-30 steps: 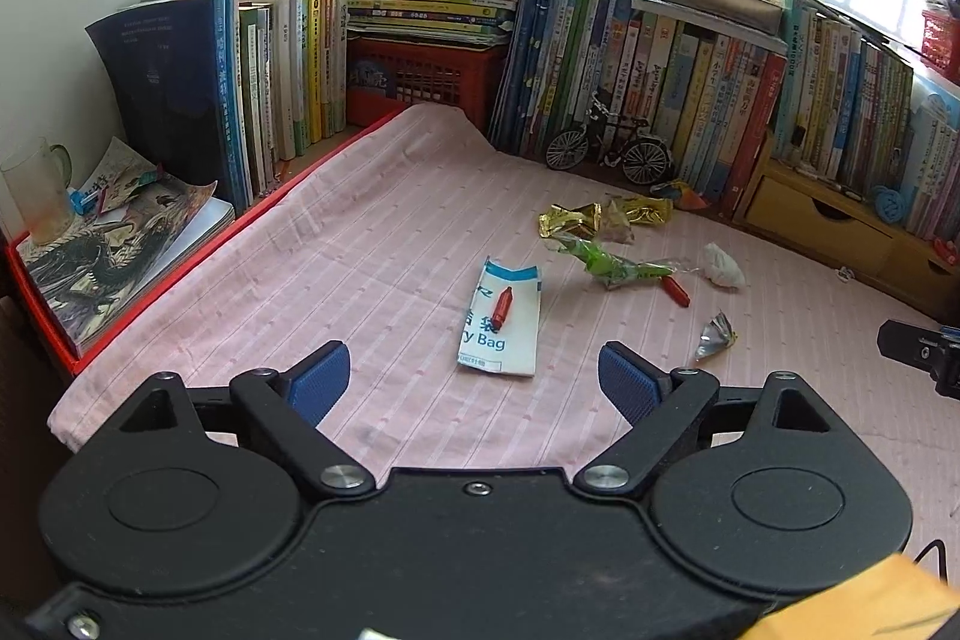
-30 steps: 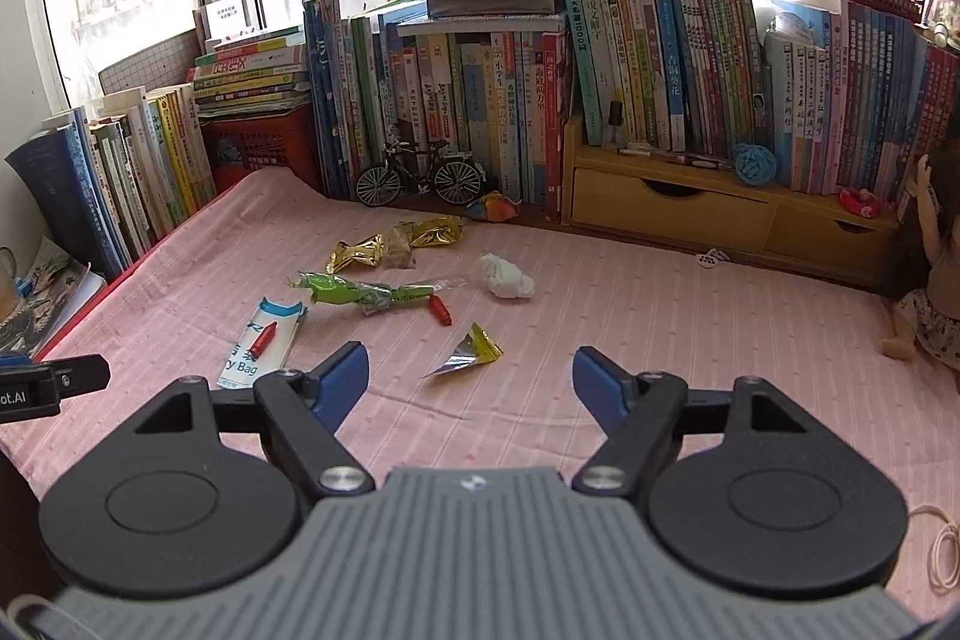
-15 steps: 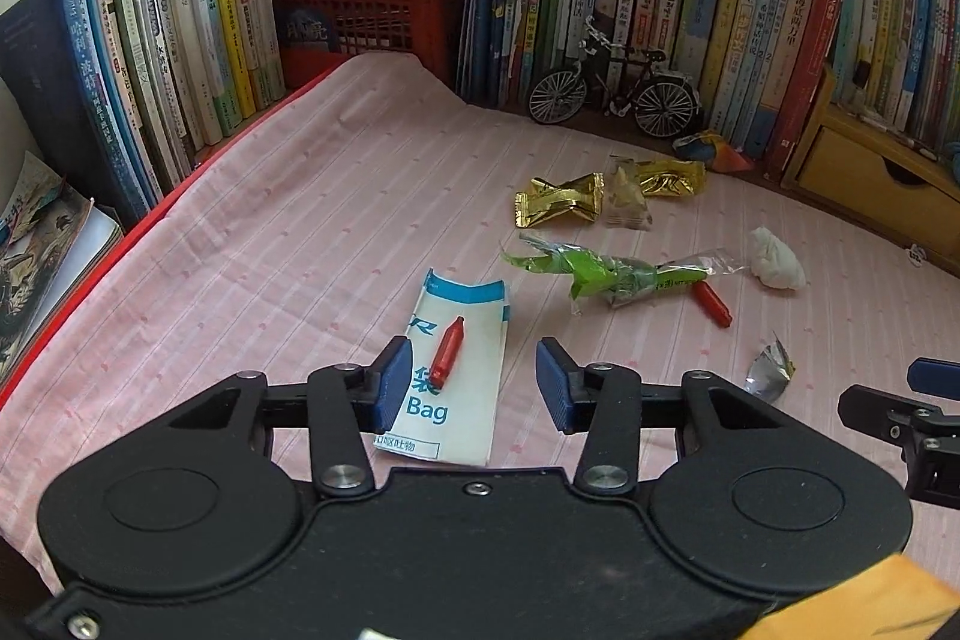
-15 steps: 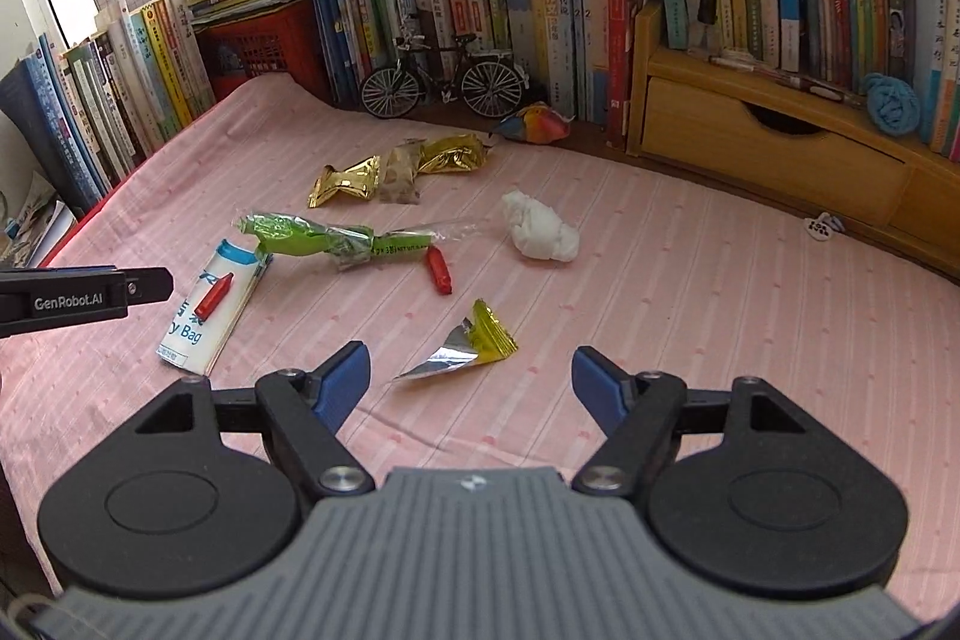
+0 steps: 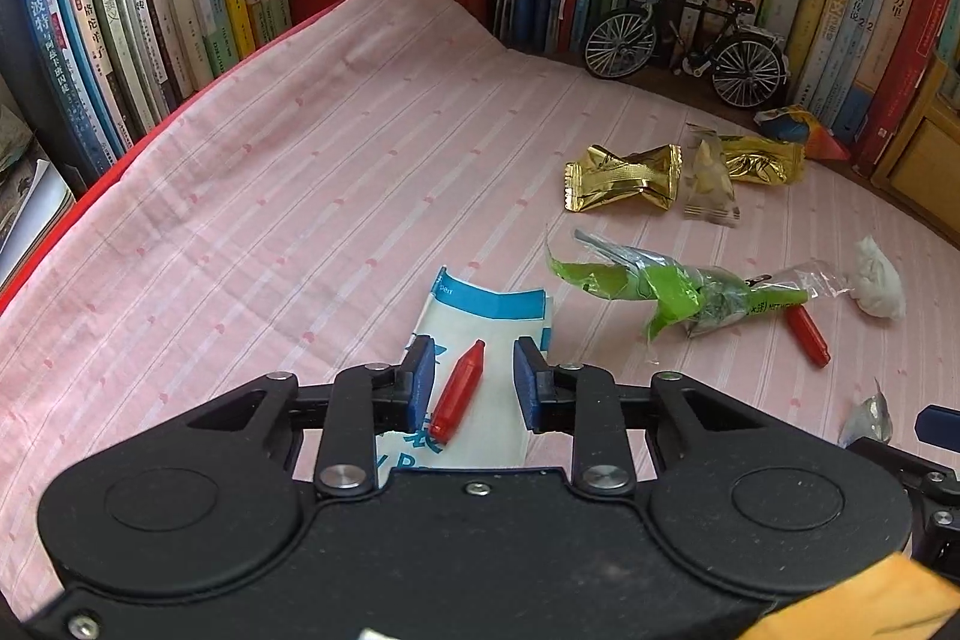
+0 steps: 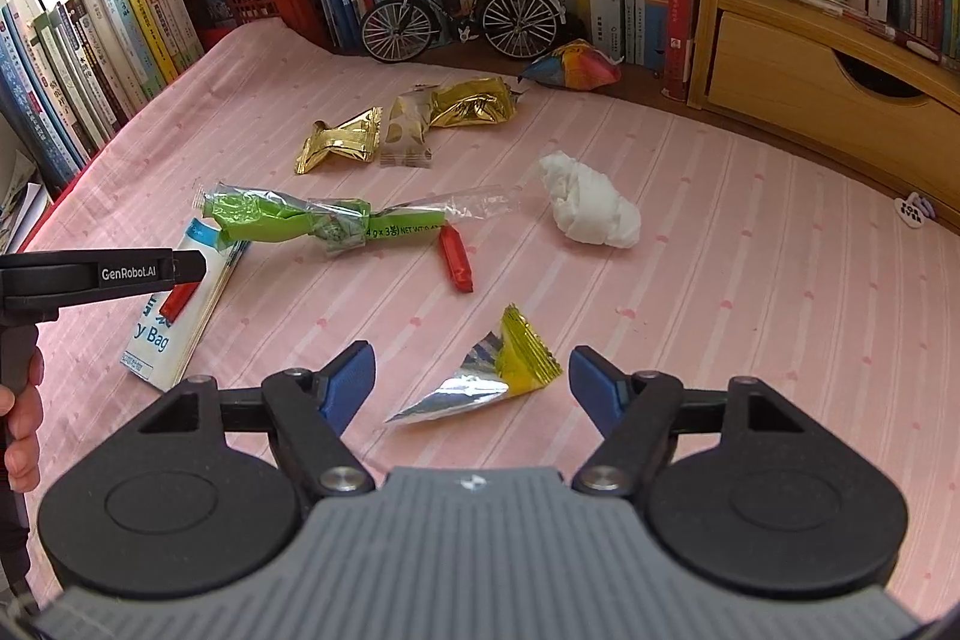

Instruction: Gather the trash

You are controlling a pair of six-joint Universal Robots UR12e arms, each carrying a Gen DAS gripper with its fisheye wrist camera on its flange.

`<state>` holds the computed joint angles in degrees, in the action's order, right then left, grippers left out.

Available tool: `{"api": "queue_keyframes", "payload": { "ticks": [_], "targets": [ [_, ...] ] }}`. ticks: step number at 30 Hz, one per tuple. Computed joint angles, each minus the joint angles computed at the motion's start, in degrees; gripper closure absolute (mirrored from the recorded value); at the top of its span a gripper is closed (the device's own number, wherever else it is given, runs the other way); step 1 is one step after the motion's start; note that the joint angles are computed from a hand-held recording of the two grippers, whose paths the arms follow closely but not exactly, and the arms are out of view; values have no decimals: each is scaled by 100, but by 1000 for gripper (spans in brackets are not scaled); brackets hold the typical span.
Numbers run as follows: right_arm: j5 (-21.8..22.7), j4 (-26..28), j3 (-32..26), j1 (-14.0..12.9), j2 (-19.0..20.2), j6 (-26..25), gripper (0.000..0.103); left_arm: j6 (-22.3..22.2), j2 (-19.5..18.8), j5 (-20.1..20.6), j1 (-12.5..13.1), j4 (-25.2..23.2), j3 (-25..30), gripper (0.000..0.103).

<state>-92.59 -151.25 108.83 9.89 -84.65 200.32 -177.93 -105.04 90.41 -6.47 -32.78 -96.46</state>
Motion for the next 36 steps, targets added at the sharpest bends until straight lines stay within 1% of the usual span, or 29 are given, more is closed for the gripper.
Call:
{"api": "queue_keyframes", "payload": {
  "ticks": [3,7,8,9,10,11,12,13,14,16,20,26,36],
  "targets": [
    [11,38,-24,11,57,37,23,54,-48,-36,-8,-92,30,76],
    [21,139,-51,12,119,144,27,-83,-75,-85,2,-75,33,77],
    [-13,153,-55,18,129,163,29,-99,-75,-131,13,-98,41,82],
    [-65,162,-57,28,140,179,31,-99,-72,-181,21,-119,44,90],
    [-123,160,-56,38,145,185,38,-70,-67,-229,24,-158,57,93],
    [-167,131,-51,47,148,176,48,-33,-52,-226,17,-152,45,93],
    [-208,124,-52,56,151,155,52,-7,-36,-221,9,-143,29,93],
    [-257,114,-52,67,154,130,61,-5,-20,-240,9,-139,11,93],
    [-281,99,-47,70,155,97,72,-37,6,-300,14,-146,-14,93],
    [-338,88,-44,75,158,59,81,-69,58,-370,23,-156,-65,93],
    [-328,-8,19,65,125,166,88,15,171,-410,19,-95,-184,93],
    [-294,-13,97,77,26,348,94,-18,344,-450,33,-35,-323,93],
    [-234,-62,224,113,-174,438,95,-58,664,-464,40,51,-563,93]
  ]
}}
